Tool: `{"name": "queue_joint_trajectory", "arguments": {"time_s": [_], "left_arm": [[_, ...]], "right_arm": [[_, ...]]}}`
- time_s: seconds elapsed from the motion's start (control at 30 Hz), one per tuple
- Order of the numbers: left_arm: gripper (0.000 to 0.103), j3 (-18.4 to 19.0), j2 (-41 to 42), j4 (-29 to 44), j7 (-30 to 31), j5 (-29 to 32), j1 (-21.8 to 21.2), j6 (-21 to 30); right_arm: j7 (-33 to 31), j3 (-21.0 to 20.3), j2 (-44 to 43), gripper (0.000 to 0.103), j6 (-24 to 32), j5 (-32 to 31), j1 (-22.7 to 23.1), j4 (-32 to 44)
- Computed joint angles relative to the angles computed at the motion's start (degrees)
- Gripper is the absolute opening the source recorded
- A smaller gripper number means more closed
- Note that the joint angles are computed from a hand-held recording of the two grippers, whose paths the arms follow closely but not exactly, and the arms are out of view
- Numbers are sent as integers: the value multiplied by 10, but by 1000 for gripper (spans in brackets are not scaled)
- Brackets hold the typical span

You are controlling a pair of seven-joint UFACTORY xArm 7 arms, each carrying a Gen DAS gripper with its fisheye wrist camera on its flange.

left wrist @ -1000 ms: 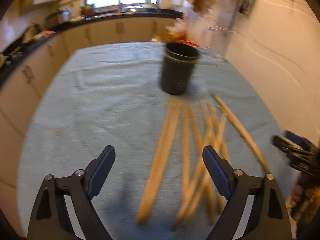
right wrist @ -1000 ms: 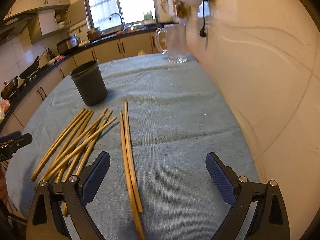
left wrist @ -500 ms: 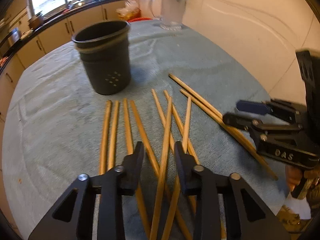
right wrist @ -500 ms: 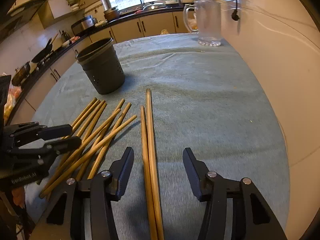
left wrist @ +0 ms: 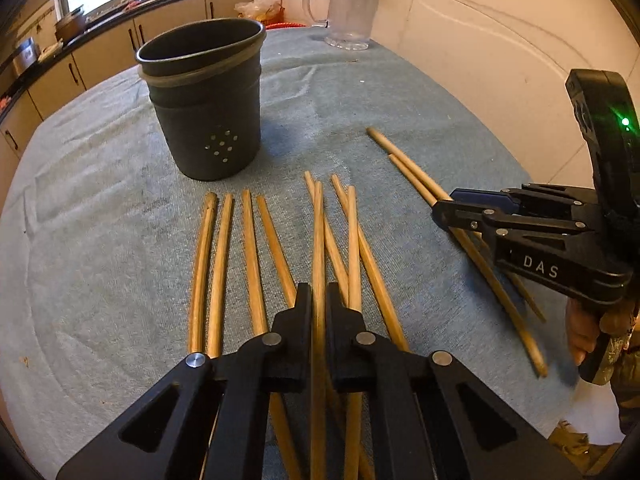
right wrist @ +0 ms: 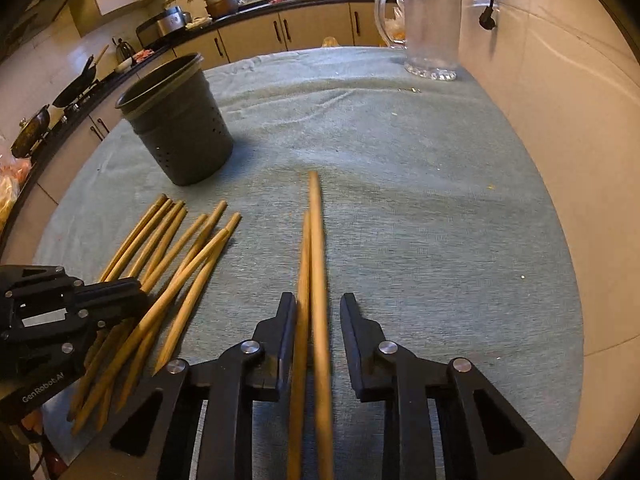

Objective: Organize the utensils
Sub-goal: 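Lower the left gripper onto a chopstick and close on it, then lift the chopstick upright with the left gripper over the grey cup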

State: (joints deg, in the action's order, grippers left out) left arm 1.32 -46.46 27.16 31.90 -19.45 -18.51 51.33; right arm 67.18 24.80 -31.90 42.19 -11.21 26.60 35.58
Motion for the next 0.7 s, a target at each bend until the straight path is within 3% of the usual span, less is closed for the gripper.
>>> {"name": "queue_joint_trajectory", "arguments": {"time_s": [0.17,0.37,0.53,0.7], "left_arm": [[7,-9,17,9,-6,2,0,3],[7,1,18,11,-17,-8,5,7],[7,9,18,11,-21,-7,17,10],[7,9,23,17,-19,-13,16,19]], "right_arm": [[-37,-30,11,25,11,29,9,11],[-64,-63,13,25,-15,75,3,3],[-78,-60,5,22,-1,76,-9,-2],[-103,-54,38,22,55,57,-21,40]]}}
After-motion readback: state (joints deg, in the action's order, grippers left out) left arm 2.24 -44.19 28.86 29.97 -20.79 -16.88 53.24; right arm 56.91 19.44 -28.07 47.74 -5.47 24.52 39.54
